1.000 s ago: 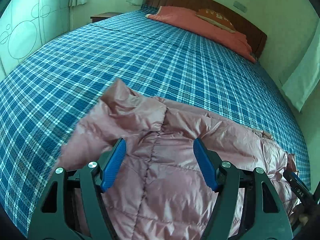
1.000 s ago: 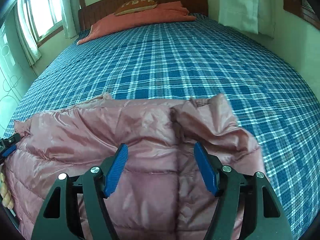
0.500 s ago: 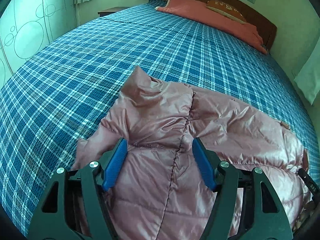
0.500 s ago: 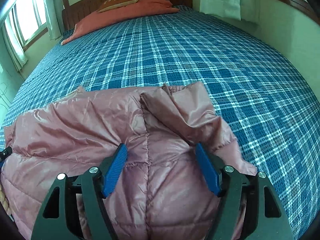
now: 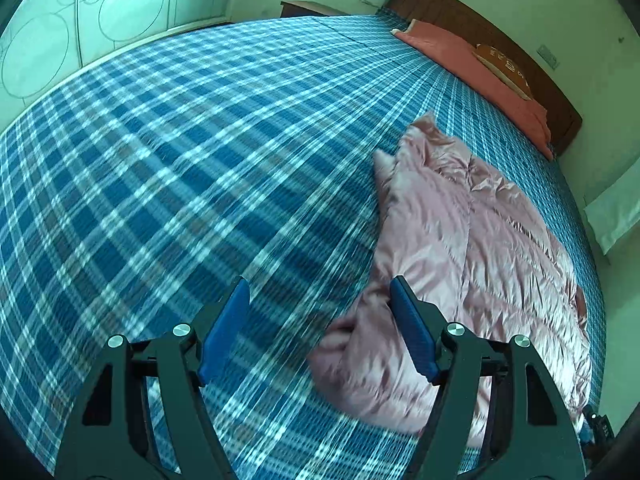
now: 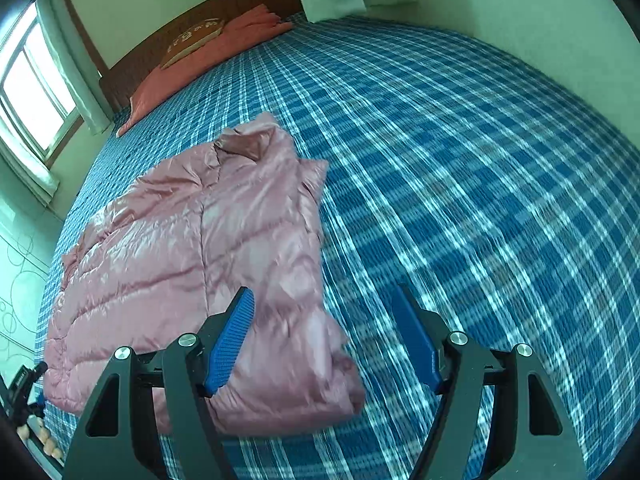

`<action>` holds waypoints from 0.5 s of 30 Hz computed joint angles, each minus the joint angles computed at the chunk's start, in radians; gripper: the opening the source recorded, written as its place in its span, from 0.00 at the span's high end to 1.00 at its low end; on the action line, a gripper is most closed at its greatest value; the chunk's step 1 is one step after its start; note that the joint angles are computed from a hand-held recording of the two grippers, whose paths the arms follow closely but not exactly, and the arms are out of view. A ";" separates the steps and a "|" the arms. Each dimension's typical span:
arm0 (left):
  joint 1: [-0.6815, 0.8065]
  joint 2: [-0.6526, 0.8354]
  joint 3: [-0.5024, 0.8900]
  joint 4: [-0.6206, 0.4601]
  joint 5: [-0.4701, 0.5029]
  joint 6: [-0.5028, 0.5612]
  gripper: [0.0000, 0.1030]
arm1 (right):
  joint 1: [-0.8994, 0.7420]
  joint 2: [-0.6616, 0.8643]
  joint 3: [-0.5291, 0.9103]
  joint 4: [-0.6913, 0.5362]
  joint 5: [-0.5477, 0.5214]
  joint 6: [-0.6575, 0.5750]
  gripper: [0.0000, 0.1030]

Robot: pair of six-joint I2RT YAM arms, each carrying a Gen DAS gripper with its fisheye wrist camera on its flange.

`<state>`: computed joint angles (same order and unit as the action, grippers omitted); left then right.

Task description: Fold large clothes

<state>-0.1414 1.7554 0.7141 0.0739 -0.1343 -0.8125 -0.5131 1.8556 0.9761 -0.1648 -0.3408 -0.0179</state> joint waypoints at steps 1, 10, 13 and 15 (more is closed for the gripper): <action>-0.002 -0.023 -0.047 0.027 0.018 -0.025 0.30 | -0.015 -0.009 -0.026 0.001 -0.027 -0.001 0.32; -0.097 -0.012 -0.182 0.236 0.079 -0.222 0.25 | -0.020 0.091 -0.067 0.101 -0.213 0.178 0.32; -0.089 0.043 -0.138 0.259 0.066 -0.241 0.23 | 0.001 0.127 -0.070 0.190 -0.215 0.257 0.30; -0.080 0.064 -0.115 0.273 0.052 -0.255 0.26 | 0.013 0.137 -0.078 0.249 -0.198 0.297 0.30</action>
